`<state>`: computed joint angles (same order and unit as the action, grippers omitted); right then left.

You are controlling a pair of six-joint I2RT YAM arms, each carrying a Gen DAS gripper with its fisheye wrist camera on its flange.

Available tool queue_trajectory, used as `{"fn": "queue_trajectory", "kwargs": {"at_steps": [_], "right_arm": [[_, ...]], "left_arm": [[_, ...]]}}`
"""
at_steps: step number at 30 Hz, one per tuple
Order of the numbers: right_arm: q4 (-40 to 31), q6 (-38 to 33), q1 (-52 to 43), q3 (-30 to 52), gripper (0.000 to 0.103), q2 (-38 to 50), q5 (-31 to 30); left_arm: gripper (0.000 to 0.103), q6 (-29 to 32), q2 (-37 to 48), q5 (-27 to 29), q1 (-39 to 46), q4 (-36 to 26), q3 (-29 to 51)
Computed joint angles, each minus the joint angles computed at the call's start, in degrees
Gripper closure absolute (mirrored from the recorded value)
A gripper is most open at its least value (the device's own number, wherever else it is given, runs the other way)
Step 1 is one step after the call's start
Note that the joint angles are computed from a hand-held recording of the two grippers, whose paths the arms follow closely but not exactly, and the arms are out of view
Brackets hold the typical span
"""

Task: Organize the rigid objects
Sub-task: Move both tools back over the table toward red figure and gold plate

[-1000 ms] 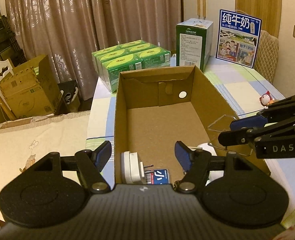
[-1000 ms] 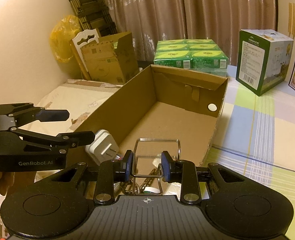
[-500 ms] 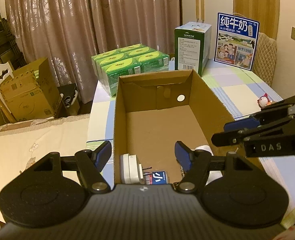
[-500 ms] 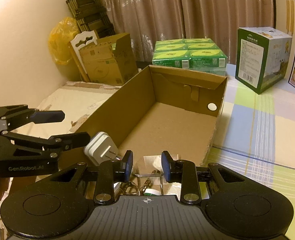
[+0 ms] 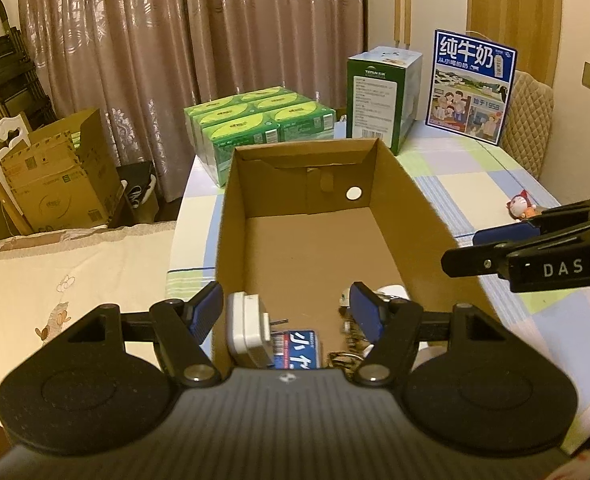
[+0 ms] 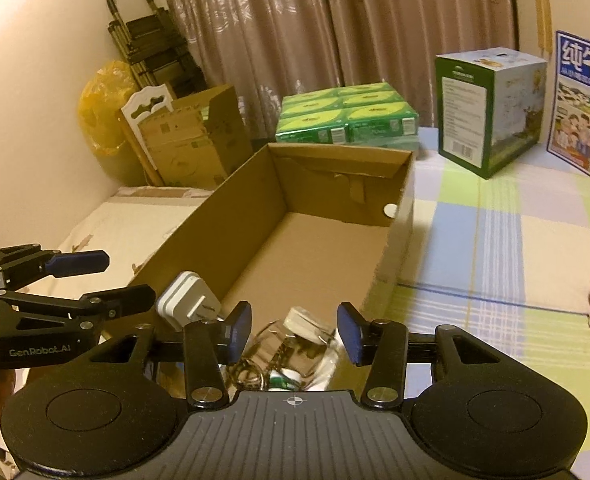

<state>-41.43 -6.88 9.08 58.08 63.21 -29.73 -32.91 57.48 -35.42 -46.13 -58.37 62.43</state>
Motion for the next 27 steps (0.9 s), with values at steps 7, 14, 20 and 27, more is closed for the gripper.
{"fn": "queue_trajectory", "kwargs": {"at_steps": [7,14,20,27], "right_arm": [[-6.48,-3.86,-5.86,0.72,0.057,-4.84,-3.24],[-14.23,-10.41,-15.9,2.87,0.057,-9.35,-9.02],[-22.62,-19.74,-28.06,6.36,0.056,-9.74,-15.58],[-32.83,-33.19,-42.48,10.97,0.055,-5.85,-22.4]], "left_arm": [[0.037,-7.66,3.23,-4.37,-7.85,-5.39,4.6],[0.037,-17.12,8.88,-8.85,-16.87,-12.11,11.15],[0.037,-22.56,13.65,-11.0,-22.51,-15.12,16.21],[0.037,-23.78,19.08,-11.97,-26.14,-15.09,21.38]]}}
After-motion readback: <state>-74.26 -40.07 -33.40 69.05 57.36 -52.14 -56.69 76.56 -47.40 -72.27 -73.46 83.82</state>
